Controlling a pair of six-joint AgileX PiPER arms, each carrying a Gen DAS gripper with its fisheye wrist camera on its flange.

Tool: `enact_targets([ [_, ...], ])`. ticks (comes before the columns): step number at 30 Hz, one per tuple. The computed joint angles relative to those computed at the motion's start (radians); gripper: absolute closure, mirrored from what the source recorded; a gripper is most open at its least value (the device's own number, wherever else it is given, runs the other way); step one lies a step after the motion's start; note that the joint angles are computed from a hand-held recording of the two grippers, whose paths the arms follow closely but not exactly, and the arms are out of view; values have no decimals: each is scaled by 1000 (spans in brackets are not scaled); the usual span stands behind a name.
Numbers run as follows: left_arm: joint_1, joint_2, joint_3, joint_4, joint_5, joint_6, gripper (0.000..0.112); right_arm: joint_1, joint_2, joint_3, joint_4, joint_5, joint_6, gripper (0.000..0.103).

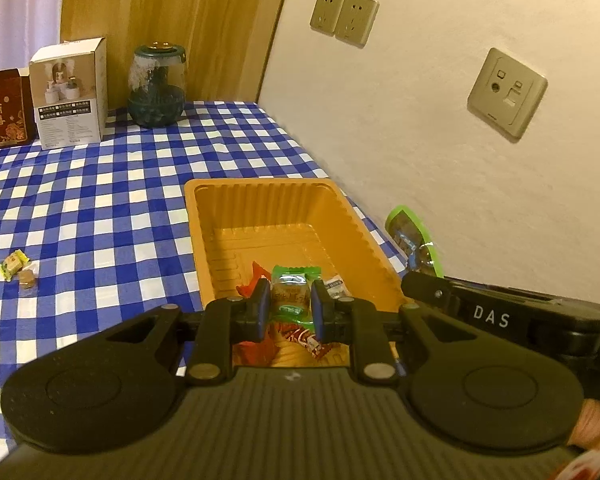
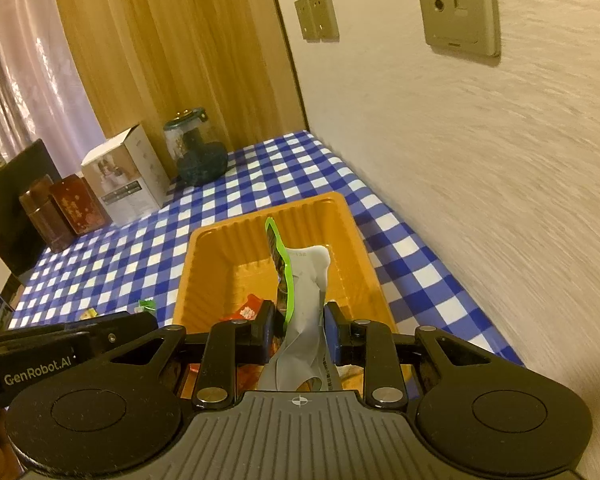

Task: Organize snacks
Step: 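Open the left gripper over the tray while the right opens to drop its packet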

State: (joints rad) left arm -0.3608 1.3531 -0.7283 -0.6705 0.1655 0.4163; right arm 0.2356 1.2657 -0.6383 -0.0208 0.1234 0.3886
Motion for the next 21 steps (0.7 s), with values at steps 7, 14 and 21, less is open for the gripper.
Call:
enact_targets([
  [7,12,84,-51,-124,-4,126,93,-36,80,-41,365,-24,-387,76],
  [14,21,159,-91,-196,-6,201,93,-51,143,-73,565,-37,-591,76],
  [21,25,210,-111,-282,-12,291,93,-59,173,-79,686,-40,-708,76],
])
